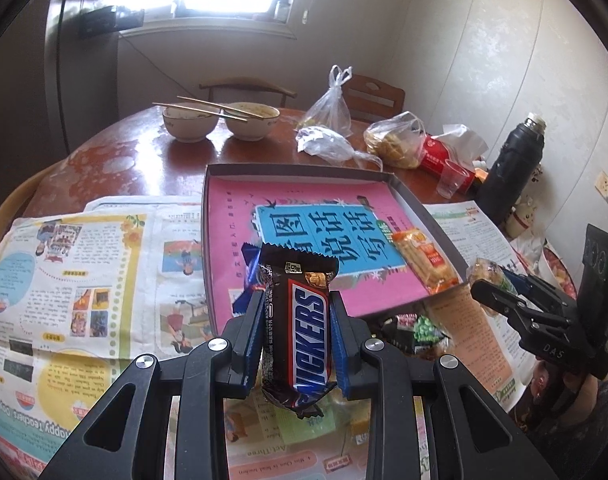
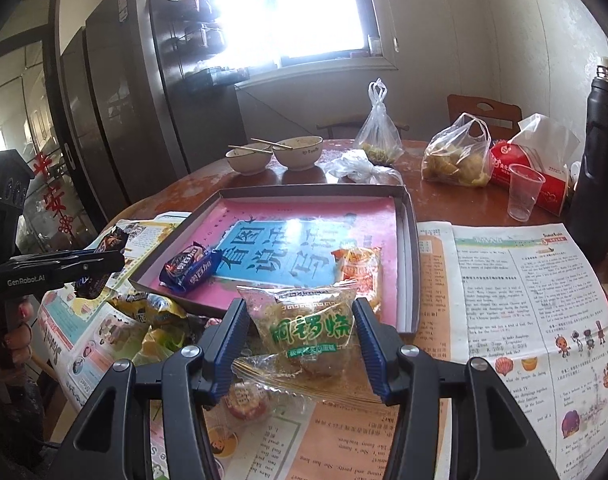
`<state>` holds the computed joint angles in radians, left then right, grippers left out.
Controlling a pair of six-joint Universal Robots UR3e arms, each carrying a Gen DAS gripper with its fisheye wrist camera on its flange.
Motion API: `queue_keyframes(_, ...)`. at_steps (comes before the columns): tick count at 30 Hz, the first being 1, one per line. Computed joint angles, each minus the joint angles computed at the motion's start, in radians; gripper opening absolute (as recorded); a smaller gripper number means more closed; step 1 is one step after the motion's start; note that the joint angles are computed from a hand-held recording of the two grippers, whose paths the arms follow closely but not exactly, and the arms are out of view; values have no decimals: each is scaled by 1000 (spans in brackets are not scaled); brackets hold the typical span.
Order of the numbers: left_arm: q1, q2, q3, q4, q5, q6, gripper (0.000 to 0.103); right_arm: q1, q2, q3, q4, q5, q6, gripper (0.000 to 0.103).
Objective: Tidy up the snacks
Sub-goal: 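Carry the Snickers bar and the pastry over the pink-lined tray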
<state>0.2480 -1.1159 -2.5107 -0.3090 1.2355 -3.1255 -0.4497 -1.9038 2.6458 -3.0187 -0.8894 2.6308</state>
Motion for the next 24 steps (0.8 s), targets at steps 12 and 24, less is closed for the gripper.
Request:
queue_keyframes(12, -66, -210, 113, 128, 20, -65, 30, 92, 157, -82, -149, -44, 92, 53)
queue_keyframes(24, -181, -434, 279, 180, 75, -125, 30, 112, 259, -131, -246, -27, 143, 53)
